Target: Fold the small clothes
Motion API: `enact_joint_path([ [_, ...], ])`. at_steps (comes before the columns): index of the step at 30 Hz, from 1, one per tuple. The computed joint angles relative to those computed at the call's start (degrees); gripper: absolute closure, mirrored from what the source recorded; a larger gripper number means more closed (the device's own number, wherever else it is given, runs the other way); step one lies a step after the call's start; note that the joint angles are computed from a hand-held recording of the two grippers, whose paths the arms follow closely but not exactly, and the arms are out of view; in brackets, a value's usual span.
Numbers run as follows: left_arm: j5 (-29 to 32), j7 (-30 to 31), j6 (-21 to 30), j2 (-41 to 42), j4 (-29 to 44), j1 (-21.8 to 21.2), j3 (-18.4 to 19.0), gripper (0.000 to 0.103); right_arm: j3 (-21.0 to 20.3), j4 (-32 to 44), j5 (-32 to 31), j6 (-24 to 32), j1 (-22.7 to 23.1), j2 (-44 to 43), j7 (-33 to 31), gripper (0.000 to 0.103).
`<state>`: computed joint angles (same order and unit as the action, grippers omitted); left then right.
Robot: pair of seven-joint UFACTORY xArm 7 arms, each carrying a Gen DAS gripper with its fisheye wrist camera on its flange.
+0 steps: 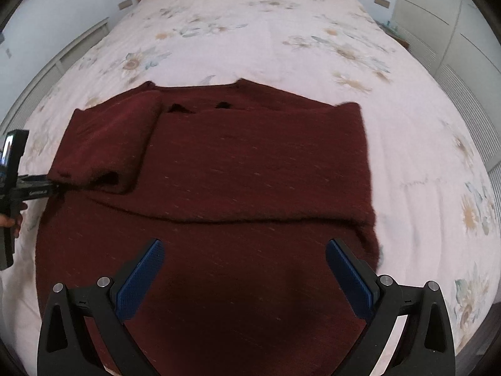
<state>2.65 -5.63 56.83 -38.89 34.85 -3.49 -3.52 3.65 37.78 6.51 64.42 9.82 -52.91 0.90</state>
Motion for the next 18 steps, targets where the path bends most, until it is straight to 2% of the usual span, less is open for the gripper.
enact_joint_path([
  [1,-0.5,-0.1,-0.8,0.8,0.2,-0.3,0.0,0.042,0.5,0.4,0.2,-0.3,0.3,0.6,0.2,0.001],
  [4,-1.8,-0.1,-2.5,1.6,0.2,-0.8,0.5,0.059,2.0,2.0,0.5,-1.9,1.5,3.0,0.5,0.001],
  [6,-1.8,1.1,-2.8,0.7,0.0,-1.1,1.0,0.076,2.8,3.4,0.7,-2.7,2.4,4.7,0.6,0.001],
  [8,-3.4,2.4,-2.6,0.4,0.3,-1.9,1.9,0.085,3.4,5.2,1.0,-3.6,3.5,6.9,0.6,0.001],
  [14,-5.3,3.8,-3.0,-0.7,-0.9,-1.6,2.5,0.087,5.5,13.1,2.4,-7.4,7.4,16.0,-0.1,0.001],
  [18,-6.2,2.4,-4.0,-0.2,-1.4,-1.8,1.4,0.087,7.6,18.9,2.9,-9.2,10.4,24.0,-1.0,0.001],
])
